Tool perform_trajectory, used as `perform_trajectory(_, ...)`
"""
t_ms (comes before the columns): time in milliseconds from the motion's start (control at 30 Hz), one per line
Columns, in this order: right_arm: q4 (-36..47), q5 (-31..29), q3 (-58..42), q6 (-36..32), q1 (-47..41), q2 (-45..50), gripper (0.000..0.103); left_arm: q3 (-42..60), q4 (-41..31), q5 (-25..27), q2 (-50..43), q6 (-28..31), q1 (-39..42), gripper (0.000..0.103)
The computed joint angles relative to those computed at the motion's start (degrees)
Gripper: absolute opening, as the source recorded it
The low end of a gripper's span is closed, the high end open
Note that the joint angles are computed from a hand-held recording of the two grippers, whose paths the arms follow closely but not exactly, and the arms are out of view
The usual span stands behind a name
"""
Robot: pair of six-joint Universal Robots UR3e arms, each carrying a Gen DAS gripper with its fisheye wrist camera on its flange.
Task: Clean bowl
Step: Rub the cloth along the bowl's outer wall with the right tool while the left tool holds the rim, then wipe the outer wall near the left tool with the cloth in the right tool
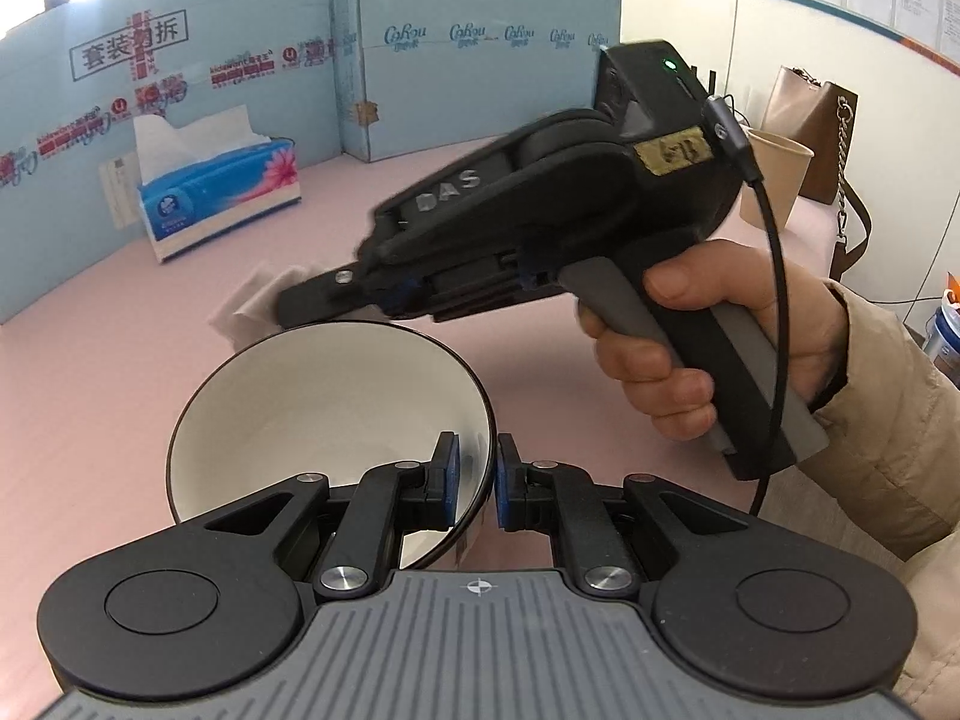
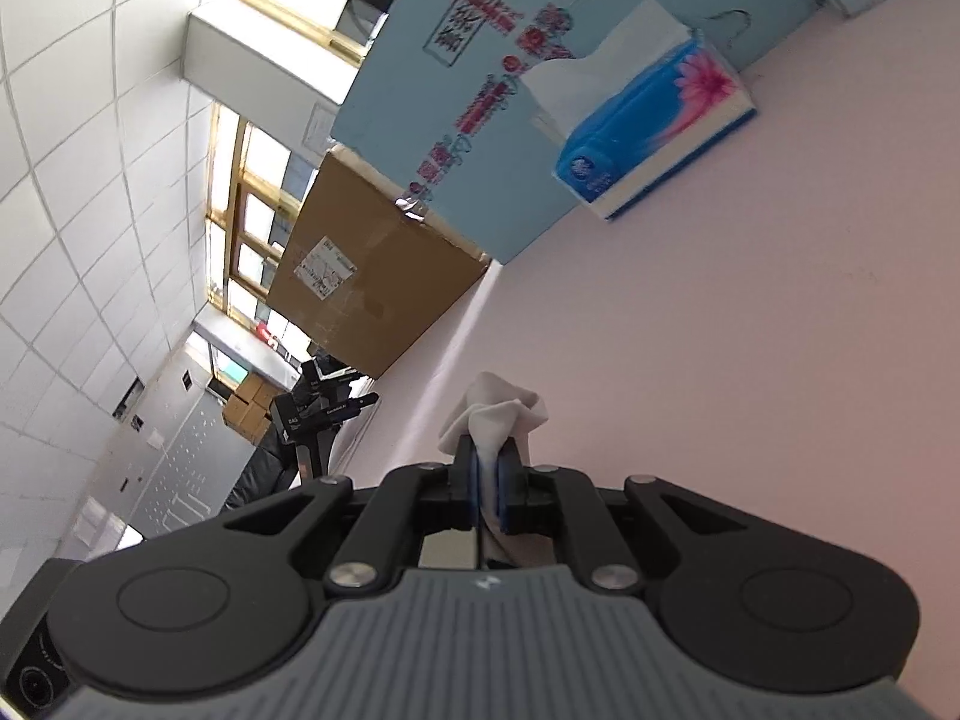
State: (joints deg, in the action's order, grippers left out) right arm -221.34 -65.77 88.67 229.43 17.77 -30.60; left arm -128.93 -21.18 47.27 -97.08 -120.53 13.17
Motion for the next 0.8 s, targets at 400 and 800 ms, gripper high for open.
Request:
perform_trajectory(400, -18.16, 4.29, 4.93, 11.56, -3.38, 0.68, 0.008, 0.07, 0.86, 0.61, -0.28, -0.65, -0.39, 0.017)
perform_trajectory(800, -15.69, 3.44, 6.95, 12.14, -4.03, 1.64, 0.009, 0.61, 0.36, 0.74, -0.77, -0.27, -0.32, 0.018)
